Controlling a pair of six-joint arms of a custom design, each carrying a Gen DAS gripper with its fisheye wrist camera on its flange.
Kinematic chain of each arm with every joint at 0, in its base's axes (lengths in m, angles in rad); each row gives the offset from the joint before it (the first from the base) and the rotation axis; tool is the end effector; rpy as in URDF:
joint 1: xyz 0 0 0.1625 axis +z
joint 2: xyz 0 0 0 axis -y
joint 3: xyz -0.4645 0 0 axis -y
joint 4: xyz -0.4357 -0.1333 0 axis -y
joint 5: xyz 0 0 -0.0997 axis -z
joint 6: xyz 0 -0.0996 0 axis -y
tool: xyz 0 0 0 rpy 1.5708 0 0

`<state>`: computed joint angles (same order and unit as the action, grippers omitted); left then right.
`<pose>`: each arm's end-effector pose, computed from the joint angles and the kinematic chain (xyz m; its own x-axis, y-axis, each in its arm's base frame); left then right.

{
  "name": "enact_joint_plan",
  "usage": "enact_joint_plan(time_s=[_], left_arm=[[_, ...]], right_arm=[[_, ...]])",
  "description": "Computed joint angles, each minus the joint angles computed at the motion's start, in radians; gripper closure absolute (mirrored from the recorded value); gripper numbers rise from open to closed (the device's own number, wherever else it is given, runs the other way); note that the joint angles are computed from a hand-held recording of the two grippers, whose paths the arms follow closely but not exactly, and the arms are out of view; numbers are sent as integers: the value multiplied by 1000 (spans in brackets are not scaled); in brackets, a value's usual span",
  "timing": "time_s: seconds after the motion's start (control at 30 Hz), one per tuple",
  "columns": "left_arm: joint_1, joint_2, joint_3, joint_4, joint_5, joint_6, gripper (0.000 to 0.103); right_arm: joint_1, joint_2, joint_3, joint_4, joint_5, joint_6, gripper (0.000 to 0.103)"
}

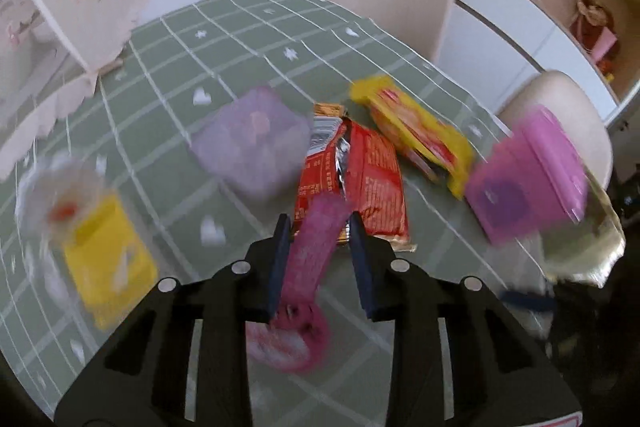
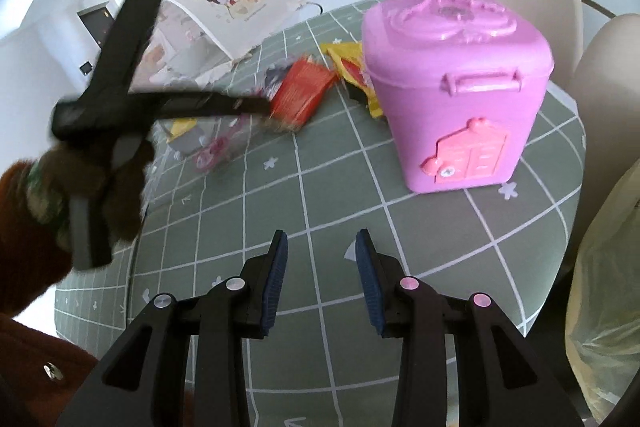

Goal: Collect trash
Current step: 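Close the left gripper on the pink lollipop wrapper while the right closes on the red chip bag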

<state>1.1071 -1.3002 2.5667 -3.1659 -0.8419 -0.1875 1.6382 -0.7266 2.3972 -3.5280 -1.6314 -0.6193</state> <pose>0.0117 -0.4229 0.1563 -0.8288 -0.0189 -0.5592 0.2736 0.8581 -0.4346 0.1558 -0.4180 -0.0296 -0.7744 -0.5964 0.2114 -0.6314 0.7502 -0.1965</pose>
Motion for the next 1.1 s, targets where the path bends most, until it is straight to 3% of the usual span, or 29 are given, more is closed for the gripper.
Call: enact_joint_plan(time_s=[0.13,0.17,0.2,0.27,0.4,0.53,0.67,0.83,0.97,1.1], left_arm=[[-25,-101,81,42,-67,-94,72],[-28,-126,97,50,-87,-113,67],[-29,-156,118,57,-102,-139,53],[-37,-196,144,71,-98,-181,47],[-101,-335,210,157,-25,-281,47],[-181,-431,261,271,134,-400,47],[-159,-442,275,275,108,-453,47],[-185,-498,290,308,109,-448,47],[-151,-410,273,211,55,-367,47],[-171,-309,252,210,83,-327,47]], right_arm=[[8,8,9,-27,21,-2,69],[14,9,8,-30,27,-2,69],[17,6,8,-28,31,-5,69],[38,15,-6,-24,29,-3,69],[90,73,-59,-54,15,38,69],[135,149,-134,-110,-40,128,69],[166,183,-226,22,-43,138,69],[164,169,-196,17,-70,27,69],[151,140,-152,13,-150,-36,69],[107,94,-83,-19,-132,-50,69]])
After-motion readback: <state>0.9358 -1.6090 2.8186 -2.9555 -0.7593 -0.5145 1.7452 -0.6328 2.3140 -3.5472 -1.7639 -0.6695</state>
